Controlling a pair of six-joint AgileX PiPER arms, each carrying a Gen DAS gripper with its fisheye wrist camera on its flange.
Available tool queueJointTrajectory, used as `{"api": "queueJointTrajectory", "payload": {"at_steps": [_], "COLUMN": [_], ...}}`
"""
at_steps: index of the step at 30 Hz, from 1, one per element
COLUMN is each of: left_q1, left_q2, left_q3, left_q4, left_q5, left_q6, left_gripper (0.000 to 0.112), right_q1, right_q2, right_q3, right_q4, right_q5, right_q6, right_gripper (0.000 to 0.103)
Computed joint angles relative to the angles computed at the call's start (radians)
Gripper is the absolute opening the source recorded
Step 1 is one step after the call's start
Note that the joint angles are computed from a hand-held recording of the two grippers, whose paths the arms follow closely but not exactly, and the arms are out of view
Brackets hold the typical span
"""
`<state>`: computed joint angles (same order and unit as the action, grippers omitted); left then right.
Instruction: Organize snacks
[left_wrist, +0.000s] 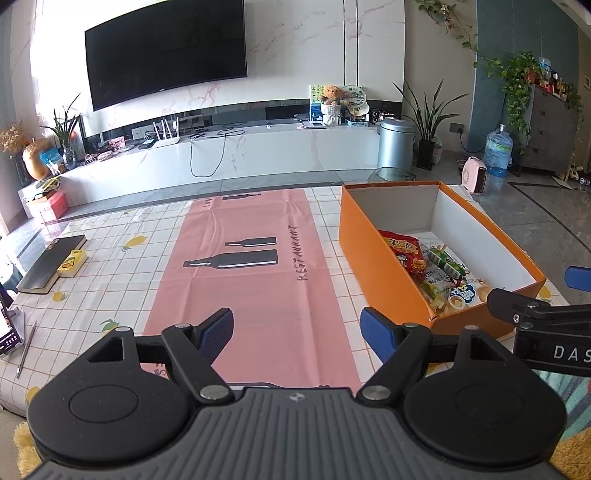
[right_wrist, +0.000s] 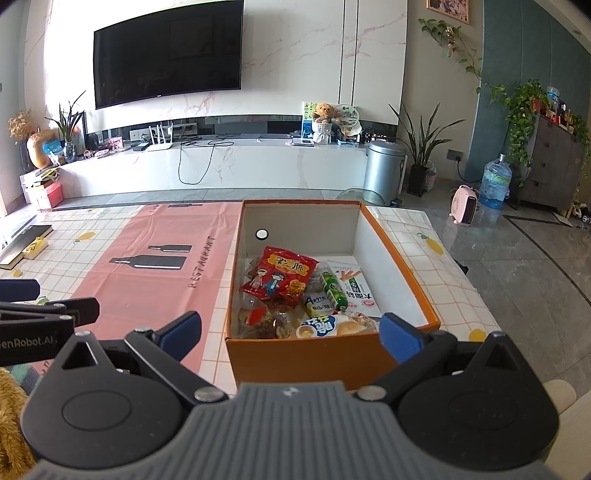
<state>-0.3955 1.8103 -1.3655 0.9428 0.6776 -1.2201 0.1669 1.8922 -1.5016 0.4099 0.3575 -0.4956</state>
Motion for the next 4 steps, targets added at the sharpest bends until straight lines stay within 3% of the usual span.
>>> {"api": "queueJointTrajectory", "payload": {"at_steps": [4], "left_q1": [-0.003], "left_q2": [-0.005], "left_q3": [0.007], "left_q4": [0.012], "left_q5": [0.001], "left_q6": [-0.009], "left_gripper": [0.092], "right_q1": [-0.001], "right_q2": [0.002], "right_q3": [-0.002], "right_q4": [0.010], "right_q5": [0.003], "right_q6": [-0.007], "right_gripper": [0.099]}}
